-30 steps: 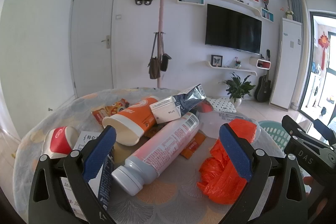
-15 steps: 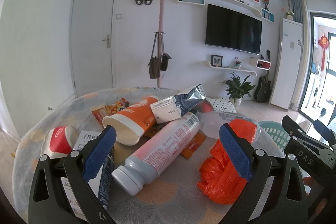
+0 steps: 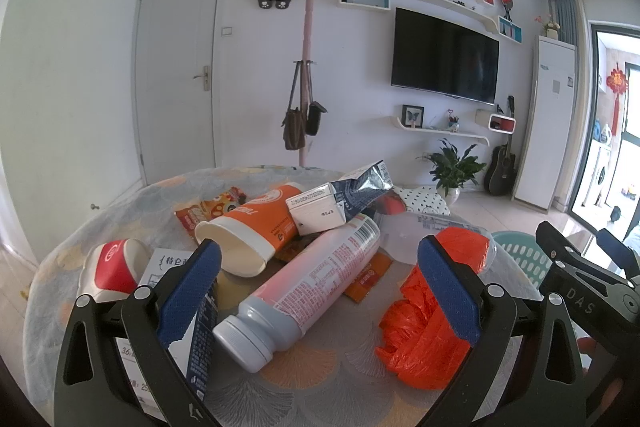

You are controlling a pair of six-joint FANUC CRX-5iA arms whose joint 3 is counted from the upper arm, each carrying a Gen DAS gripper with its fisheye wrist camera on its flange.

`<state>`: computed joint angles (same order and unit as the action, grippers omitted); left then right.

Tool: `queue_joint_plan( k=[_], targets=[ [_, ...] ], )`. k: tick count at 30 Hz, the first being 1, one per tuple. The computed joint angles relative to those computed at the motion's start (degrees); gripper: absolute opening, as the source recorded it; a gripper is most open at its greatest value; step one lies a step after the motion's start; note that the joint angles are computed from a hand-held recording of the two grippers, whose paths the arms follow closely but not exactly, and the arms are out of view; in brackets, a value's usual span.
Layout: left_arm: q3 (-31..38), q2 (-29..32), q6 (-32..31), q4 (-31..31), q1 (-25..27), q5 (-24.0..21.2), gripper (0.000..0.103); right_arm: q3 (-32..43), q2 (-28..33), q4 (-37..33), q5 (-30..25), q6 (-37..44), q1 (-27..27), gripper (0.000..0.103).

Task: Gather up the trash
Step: 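Grasp the white milk carton with the left tool while the right tool grasps the red plastic bag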

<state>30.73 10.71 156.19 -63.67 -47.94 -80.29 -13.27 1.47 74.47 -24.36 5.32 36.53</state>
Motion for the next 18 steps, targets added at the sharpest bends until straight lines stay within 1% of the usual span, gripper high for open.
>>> queue_joint_plan(
  k=[4, 5, 7, 8, 9, 10, 12, 13, 15, 16, 18],
  targets=[
    [0.22, 0.27, 0.30, -0.19, -0.27, -0.36, 0.096, 0.10, 0.01, -0.44, -0.08, 0.30, 0.10, 0.096],
    [0.25, 0.05, -0.14, 0.10, 0.08, -0.17, 0.096, 0.03, -0.01, -0.03, -0.16, -0.05, 0.08, 0.096],
    [0.73, 0.39, 0.24, -0.34, -0.15, -1.39, 0.096, -0.49, -0.20, 2.15, -0.31, -1.88, -0.07, 0.096],
    [0.33, -0.01, 0.79, 0.34, 0.01, -0.94, 0.095, -0.82, -0.38, 3.01, 0.25, -2.54, -0.33, 0.096],
    [-1.11, -1.26, 1.78, 2.05, 0.44, 0.72, 0.095, -1.14, -0.60, 3.68, 1.09, -3.14, -0.66, 0.096],
    [-1.95, -2.08, 2.54, 3.21, 0.64, 1.42, 0.095, -1.16, -0.66, 3.47, 1.21, -3.07, -0.73, 0.096],
    [-2.91, -3.00, 4.74, 1.92, -1.00, -0.82, 0.095, -0.48, -0.78, -0.87, 1.15, 0.27, -0.18, 0.096],
    [-3.80, -3.96, 5.71, 1.72, -1.48, -1.47, 0.095, 0.13, -1.08, -6.13, 1.76, 4.34, 0.32, 0.096],
    [-5.46, -5.81, 7.28, 1.53, -2.63, -3.24, 0.094, 1.06, -1.52, -13.79, 1.87, 10.31, 1.18, 0.096],
    [-6.34, -6.82, 7.92, 1.59, -3.04, -4.02, 0.093, 1.60, -1.75, -16.95, 1.08, 13.35, 1.91, 0.096],
    [-7.82, -8.78, 9.15, 2.46, -3.10, -4.82, 0.092, 2.29, -1.98, -20.17, 0.68, 17.95, 2.93, 0.096]
  ],
)
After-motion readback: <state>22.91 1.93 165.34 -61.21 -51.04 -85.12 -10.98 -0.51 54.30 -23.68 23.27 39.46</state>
